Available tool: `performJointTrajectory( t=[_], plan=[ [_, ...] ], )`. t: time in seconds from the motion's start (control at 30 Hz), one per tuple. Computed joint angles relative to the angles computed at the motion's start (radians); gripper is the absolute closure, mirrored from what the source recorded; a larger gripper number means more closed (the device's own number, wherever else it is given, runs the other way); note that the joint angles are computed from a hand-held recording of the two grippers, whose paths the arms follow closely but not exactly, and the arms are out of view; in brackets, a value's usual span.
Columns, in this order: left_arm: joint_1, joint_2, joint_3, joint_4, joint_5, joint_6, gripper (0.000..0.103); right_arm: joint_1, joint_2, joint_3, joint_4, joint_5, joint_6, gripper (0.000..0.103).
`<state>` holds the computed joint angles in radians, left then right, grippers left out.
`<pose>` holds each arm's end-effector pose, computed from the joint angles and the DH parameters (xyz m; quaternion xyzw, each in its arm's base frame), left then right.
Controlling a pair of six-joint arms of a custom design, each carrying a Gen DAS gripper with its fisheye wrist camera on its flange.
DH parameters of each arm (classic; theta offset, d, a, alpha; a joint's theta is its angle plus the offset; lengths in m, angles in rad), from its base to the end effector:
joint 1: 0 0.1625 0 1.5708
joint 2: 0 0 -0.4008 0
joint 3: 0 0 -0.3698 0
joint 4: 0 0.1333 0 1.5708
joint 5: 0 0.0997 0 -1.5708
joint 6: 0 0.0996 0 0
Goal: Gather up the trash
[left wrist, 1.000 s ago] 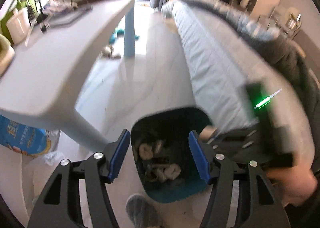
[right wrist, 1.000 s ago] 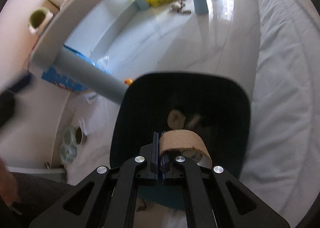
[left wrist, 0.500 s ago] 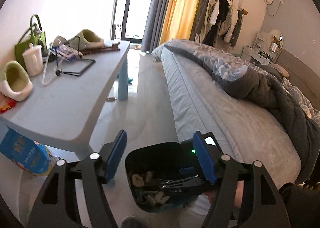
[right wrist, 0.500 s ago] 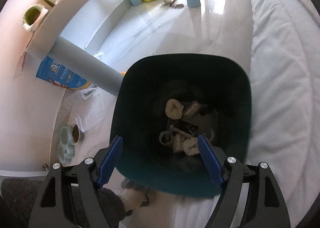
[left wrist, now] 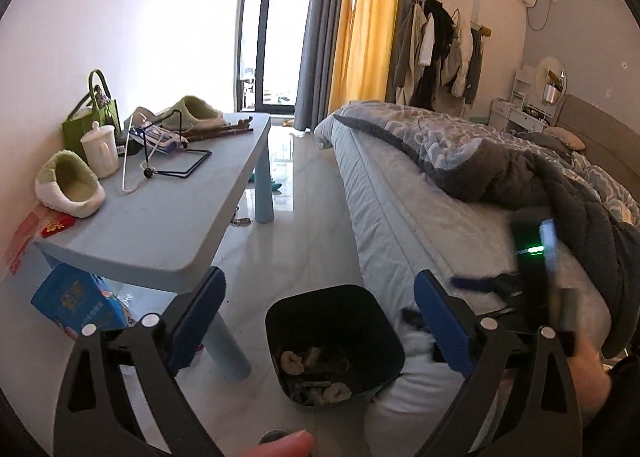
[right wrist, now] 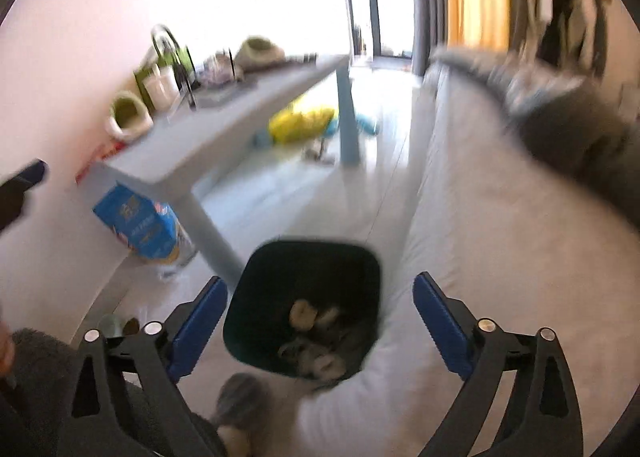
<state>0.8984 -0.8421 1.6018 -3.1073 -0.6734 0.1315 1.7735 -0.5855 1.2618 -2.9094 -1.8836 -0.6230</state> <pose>-0.2395 -0.6398 0.2324 0.1750 0.8317 -0.4361 0.2957 0.2534 -0.7231 0.1391 0.3284 -0.8760 0.2834 0.2111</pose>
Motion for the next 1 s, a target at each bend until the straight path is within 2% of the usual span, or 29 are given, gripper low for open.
performJointTrajectory(
  t=[0.1,0.17,0.4,0.5,0.6,0.67,0.77,0.83,0.87,1.0],
  plan=[
    [-0.026,0.012,0.017,-0.075,0.043,0.039,0.003,-0.004,-0.096,0.132,-0.159,0.008,-0.060,0.003],
    [-0.040,0.013,0.027,-0.092,0.044,0.037,0.003,-0.009,-0.161,0.215,-0.250,0.010,-0.094,0.003],
    [-0.082,0.032,0.055,-0.166,0.060,0.112,0.003,-0.046,-0.359,0.422,-0.477,-0.018,-0.125,0.003],
    [-0.096,0.047,0.056,-0.196,0.073,0.167,0.003,-0.063,-0.431,0.493,-0.525,-0.059,-0.127,0.003],
    [-0.102,0.048,0.074,-0.211,0.079,0.167,0.003,-0.079,-0.491,0.557,-0.571,-0.095,-0.146,0.003],
    [-0.108,0.066,0.064,-0.202,0.118,0.177,0.003,-0.092,-0.527,0.590,-0.583,-0.101,-0.139,0.003],
    [-0.109,0.071,0.059,-0.184,0.113,0.154,0.003,-0.114,-0.560,0.631,-0.588,-0.087,-0.107,0.003],
    [-0.105,0.063,0.069,-0.171,0.089,0.124,0.003,-0.134,-0.573,0.650,-0.559,-0.058,-0.091,0.003],
    [-0.105,0.060,0.075,-0.170,0.087,0.112,0.003,-0.139,-0.579,0.649,-0.532,-0.066,-0.084,0.003],
    [-0.103,0.055,0.088,-0.176,0.053,0.090,0.003,-0.139,-0.588,0.674,-0.552,-0.035,-0.103,0.003]
  ],
)
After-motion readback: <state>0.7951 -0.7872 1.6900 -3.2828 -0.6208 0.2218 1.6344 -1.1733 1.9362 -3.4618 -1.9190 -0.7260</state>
